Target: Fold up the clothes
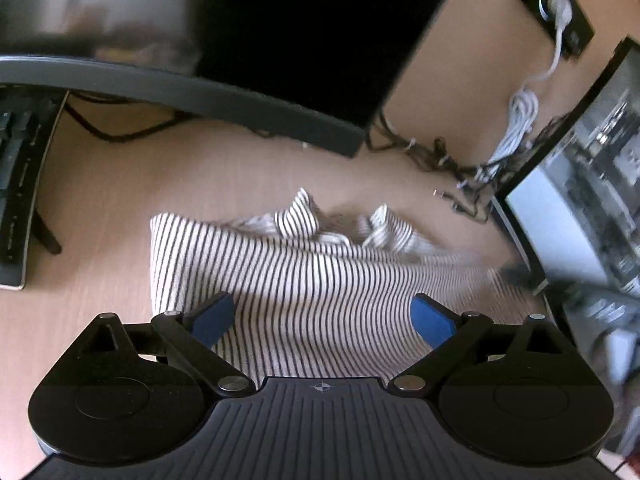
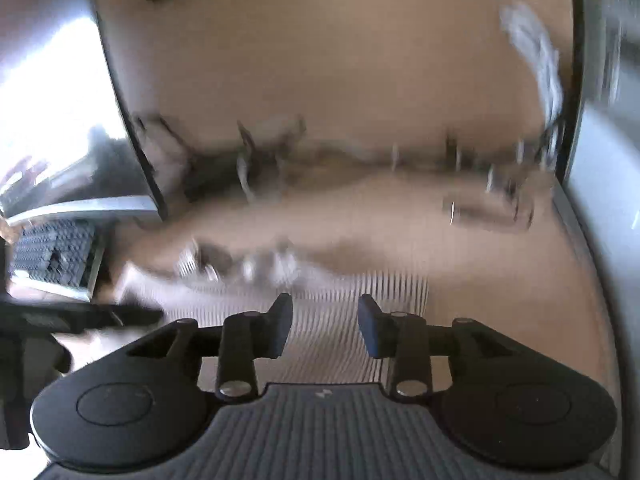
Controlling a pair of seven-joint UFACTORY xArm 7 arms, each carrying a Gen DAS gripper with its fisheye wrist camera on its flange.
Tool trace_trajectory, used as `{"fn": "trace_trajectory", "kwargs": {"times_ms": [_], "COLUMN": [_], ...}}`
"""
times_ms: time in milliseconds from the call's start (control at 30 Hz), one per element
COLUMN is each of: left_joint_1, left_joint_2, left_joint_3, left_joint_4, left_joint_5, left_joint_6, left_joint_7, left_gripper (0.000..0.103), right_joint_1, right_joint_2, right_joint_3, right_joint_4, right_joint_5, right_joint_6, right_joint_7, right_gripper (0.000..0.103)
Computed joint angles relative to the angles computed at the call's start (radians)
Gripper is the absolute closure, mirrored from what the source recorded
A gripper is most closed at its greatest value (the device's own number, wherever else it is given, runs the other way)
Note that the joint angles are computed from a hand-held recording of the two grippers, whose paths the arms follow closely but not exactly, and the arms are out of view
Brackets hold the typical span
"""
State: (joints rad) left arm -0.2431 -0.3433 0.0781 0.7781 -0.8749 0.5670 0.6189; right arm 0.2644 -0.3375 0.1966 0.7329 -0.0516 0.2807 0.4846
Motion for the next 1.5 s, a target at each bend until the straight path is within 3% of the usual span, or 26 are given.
{"fn": "trace_trajectory", "kwargs": {"times_ms": [133,333,467,600,733,967,1033,1100,1167,1233,1300,1400,1500], "left_joint_1": [0.005,0.057,0.09,0.128,0.15,0.165,0.155,0.145,0.135,0.11,0.082,0.067,0.077], "left_joint_2": [0.001,-0.051,0.011,0.087,0.135,0.168,0.153,0.131,0.108,0.065,0.01,-0.093,-0.214], "left_joint_3": [0.012,0.006,0.051,0.049,0.031,-0.016,-0.033,-0.049,-0.056,-0.034,0.004,0.061,0.1], "left_joint_4": [0.007,0.021,0.083,0.14,0.168,0.18,0.154,0.123,0.091,0.06,0.041,0.035,0.012], "left_joint_5": [-0.011,0.1,0.153,0.147,0.102,0.061,0.064,0.094,0.122,0.101,0.064,0.06,0.125], "left_joint_6": [0.026,0.043,0.132,0.187,0.202,0.155,0.106,0.051,-0.009,-0.038,-0.023,0.068,0.172], "left_joint_7": [0.029,-0.089,-0.108,-0.116,-0.08,-0.026,0.006,0.003,-0.016,0.028,0.083,0.14,0.176], "left_gripper": [0.005,0.005,0.006,0.014,0.02,0.024,0.026,0.041,0.067,0.073,0.082,0.083,0.083], "right_joint_1": [0.025,-0.004,-0.009,0.042,0.036,0.054,0.049,0.04,0.033,0.035,0.045,0.075,0.108], "right_joint_2": [0.038,0.032,0.026,0.038,0.087,0.196,0.218,0.231,0.227,0.197,0.144,0.029,-0.103], "right_joint_3": [-0.038,-0.054,-0.101,-0.163,-0.153,-0.171,-0.152,-0.127,-0.099,-0.086,-0.085,-0.088,-0.092], "right_joint_4": [0.011,0.086,0.076,0.063,0.093,0.179,0.208,0.23,0.233,0.219,0.196,0.154,0.106], "right_joint_5": [0.069,0.053,0.155,0.339,0.379,0.596,0.606,0.576,0.508,0.478,0.465,0.415,0.349], "right_joint_6": [0.045,0.103,0.162,0.164,0.175,0.153,0.176,0.201,0.205,0.187,0.17,0.169,0.213], "right_joint_7": [-0.009,-0.064,-0.062,-0.164,-0.225,-0.456,-0.515,-0.539,-0.519,-0.52,-0.542,-0.622,-0.698], "right_gripper": [0.068,0.068,0.062,0.047,0.047,0.044,0.046,0.07,0.075,0.077,0.078,0.079,0.079]}}
